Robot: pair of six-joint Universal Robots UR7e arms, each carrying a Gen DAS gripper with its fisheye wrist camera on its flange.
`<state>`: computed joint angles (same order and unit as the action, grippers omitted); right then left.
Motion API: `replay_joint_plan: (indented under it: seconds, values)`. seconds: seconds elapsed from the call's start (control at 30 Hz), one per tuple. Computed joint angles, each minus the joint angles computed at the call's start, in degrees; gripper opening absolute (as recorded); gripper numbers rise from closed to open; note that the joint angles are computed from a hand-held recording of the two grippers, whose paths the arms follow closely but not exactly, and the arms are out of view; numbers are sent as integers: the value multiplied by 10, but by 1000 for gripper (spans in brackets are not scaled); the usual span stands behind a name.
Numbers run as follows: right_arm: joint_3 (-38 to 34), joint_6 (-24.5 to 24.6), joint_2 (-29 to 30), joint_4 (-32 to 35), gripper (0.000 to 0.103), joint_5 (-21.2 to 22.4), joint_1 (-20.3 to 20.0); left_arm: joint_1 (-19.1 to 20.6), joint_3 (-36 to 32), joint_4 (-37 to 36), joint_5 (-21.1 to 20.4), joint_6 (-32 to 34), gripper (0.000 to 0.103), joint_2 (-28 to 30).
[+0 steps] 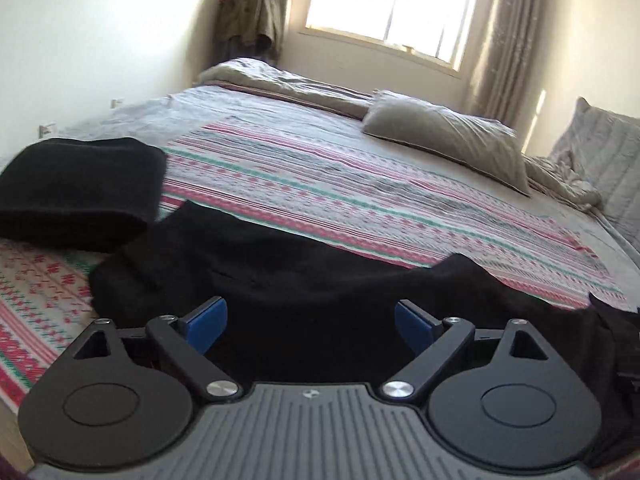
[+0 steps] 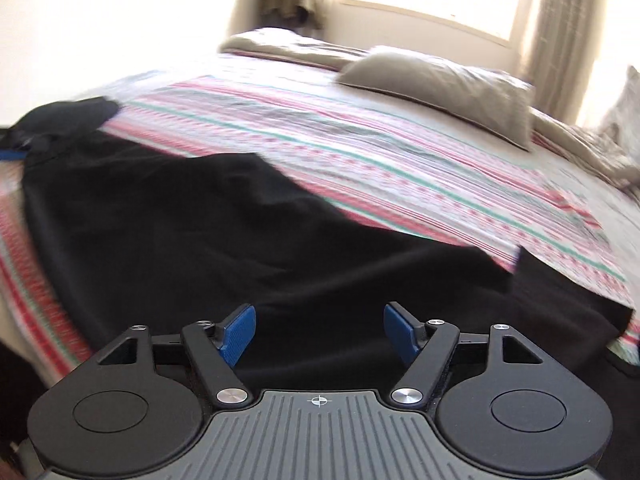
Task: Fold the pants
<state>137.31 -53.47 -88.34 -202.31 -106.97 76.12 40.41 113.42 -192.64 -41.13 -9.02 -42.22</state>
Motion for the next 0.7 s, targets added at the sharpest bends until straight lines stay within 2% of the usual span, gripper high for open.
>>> replay_joint_plan:
  seconds: [0.13,0.23,0.33,0.47,0.53,0.63,0.7]
  values:
    - [-35,51,3,-2,74,-29,-18,-2,-38,45,-61,19,103,28]
    - [-54,90,-3,3,80,-28,-35,-8,-66,43,-77,54,103,58]
    - [-68,106,6,-22,80,-33,-47,-11,-91,55,-98,74,103,83]
    - [-91,113,38,-72,80,-49,-59,-12,-118,83,-145,84,103,110]
    - [-103,104,55,-92,77,-54,-65,-12,-134,96,-168,90,103,124]
    - [-126,94,78,-89,72,-67,-72,-8,-158,102,-211,117,103,149]
    - [-139,100,90,-80,60,-71,-79,-8,-165,107,-237,135,103,161]
